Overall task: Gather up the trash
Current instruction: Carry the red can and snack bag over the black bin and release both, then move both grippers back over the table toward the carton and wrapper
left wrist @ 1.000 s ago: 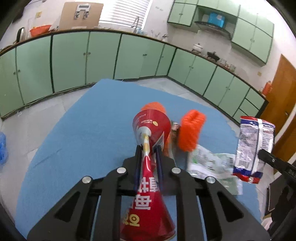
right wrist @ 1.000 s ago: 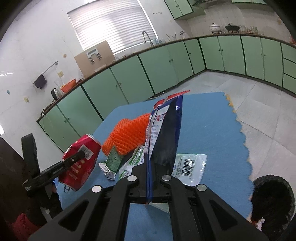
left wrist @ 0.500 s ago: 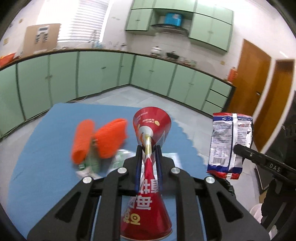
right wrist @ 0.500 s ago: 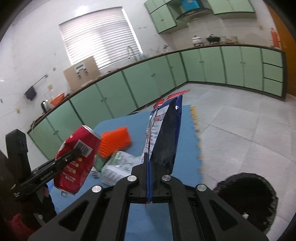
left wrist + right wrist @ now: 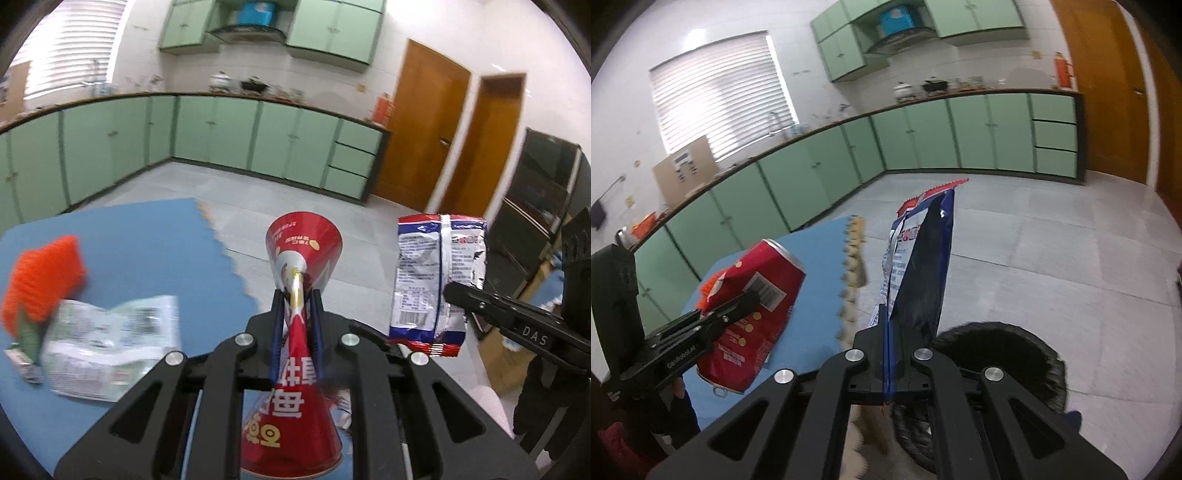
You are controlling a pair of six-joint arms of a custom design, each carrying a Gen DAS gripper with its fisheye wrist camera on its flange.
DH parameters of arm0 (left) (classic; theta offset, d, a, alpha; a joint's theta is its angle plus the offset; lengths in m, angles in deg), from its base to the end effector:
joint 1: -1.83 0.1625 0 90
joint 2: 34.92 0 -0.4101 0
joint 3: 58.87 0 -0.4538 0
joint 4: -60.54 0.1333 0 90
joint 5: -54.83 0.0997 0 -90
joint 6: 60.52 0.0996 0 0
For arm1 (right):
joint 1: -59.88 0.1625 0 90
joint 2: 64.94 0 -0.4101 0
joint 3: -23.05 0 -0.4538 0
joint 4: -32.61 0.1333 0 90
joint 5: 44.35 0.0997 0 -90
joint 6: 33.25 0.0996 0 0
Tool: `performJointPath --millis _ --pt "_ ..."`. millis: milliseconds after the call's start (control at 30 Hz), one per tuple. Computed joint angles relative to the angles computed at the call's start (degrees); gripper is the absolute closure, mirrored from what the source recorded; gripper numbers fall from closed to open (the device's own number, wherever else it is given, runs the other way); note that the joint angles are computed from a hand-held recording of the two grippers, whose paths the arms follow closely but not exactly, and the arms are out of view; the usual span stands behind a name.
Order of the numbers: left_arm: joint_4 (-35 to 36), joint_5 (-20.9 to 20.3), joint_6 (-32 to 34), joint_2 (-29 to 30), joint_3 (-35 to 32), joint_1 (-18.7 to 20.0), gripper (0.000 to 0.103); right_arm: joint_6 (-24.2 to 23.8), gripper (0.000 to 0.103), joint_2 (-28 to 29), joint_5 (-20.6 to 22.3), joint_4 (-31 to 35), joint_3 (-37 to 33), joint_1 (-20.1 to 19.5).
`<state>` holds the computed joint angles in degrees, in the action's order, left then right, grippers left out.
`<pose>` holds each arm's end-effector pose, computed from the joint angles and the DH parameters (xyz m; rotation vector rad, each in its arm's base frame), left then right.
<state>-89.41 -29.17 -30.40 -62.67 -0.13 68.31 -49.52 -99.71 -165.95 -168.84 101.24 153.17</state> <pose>-0.2223 -0.8708 0.0814 1.2814 2.6220 -0.7435 0.1259 -0.7765 0.1452 -0.0391 -2.1712 1.3621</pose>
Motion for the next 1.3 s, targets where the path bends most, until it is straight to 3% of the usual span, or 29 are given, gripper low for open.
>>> performJointPath --millis 300,567,667,700,767,1000,1300 --pt "4.32 -0.31 0.95 5.38 -1.99 -1.66 0.090 4.10 0.103 -3.32 -1.57 -0.35 5.23 -3.93" --pt "10.19 -0.57 1.48 11.56 -9.80 -1.96 0.090 6.13 0.101 -4.76 -0.57 1.48 6.67 -7.10" --pt "14.11 -1.03 0.29 13.89 -13.95 -1.93 0.077 7.81 0.097 -4.94 -0.88 2.73 6.52 -7.77" --pt "14.25 -1.00 0.07 14.29 -14.46 -2.01 0.063 8.48 0.095 -5.16 -0.70 2.99 6.71 -8.10" --pt "14.05 -1.51 0.18 14.58 -14.73 -2.06 0.053 9.54 0.082 -5.50 -0.19 3.31 6.97 -8.69" --pt "13.81 -1.90 -0.46 14.74 -16.05 -2.10 0.048 10.60 0.063 -5.81 -0.60 1.81 7.77 -8.88" --pt "2.20 0.39 0.76 7.47 -7.56 -1.01 0.029 5.20 0.027 -2.49 -0.63 -3.46 3.83 -4.61"
